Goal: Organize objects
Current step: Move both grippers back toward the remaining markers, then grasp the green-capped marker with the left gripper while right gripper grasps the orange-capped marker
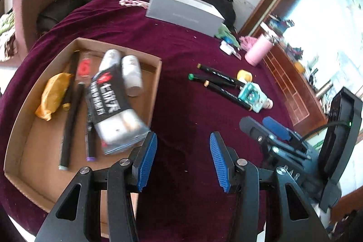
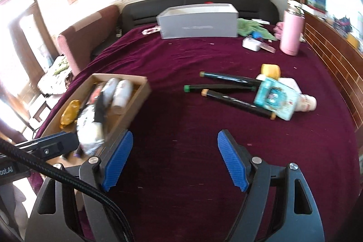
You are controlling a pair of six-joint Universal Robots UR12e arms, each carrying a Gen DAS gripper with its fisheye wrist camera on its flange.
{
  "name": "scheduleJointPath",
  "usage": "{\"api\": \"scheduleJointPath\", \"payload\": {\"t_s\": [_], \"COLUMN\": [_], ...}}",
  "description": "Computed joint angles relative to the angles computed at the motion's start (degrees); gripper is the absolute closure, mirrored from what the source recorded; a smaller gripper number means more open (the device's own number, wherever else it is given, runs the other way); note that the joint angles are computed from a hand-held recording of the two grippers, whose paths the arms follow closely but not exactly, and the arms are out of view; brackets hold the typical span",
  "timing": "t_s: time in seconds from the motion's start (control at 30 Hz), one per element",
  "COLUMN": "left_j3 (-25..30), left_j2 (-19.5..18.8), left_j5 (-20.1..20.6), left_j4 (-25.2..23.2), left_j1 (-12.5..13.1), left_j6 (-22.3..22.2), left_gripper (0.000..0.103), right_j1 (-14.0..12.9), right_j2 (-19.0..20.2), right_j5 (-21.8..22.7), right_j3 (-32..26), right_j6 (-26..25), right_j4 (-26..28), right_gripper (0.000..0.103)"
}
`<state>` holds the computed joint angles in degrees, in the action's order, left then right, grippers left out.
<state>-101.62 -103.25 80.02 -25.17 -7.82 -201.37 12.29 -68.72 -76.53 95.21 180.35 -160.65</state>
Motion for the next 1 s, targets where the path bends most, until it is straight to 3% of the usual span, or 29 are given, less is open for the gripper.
{"api": "scheduleJointPath", "payload": {"t_s": [0.2, 0.33, 0.47, 0.7, 0.87, 1.0], "left_j3": [3.05, 5.78, 9.78, 19.89, 27.23, 32.21], "left_j2": [-2.12, -3.96, -7.33, -15.56, -21.74, -25.66], "left_j5": [-3.3, -2.43, -1.83, -3.87, -1.05, -0.34], "left_j4": [-2.35, -2.05, -2.55, -5.58, -6.03, -11.71], "left_j1": [-0.71, -1.66, -2.66, -2.82, -3.5, -3.88], "left_j6": [0.69, 0.67, 0.72, 2.13, 4.02, 4.51], "left_gripper": [0.06, 0.06, 0.06, 0.061, 0.061, 0.06], "right_j1": [-3.63, -7.84, -11.08, -14.25, -15.6, -15.88], "right_j2": [0.87, 2.51, 5.24, 7.86, 8.55, 8.7], "right_j5": [3.02, 8.76, 11.81, 15.62, 18.68, 19.33], "right_j3": [-0.83, -2.89, -4.92, -4.09, -4.39, -4.52], "right_j6": [3.18, 10.47, 17.7, 26.61, 29.7, 29.29], "right_j4": [-0.38, -2.08, -7.27, -16.01, -14.69, -14.14], "right_gripper": [0.025, 0.024, 0.023, 0.023, 0.023, 0.022]}}
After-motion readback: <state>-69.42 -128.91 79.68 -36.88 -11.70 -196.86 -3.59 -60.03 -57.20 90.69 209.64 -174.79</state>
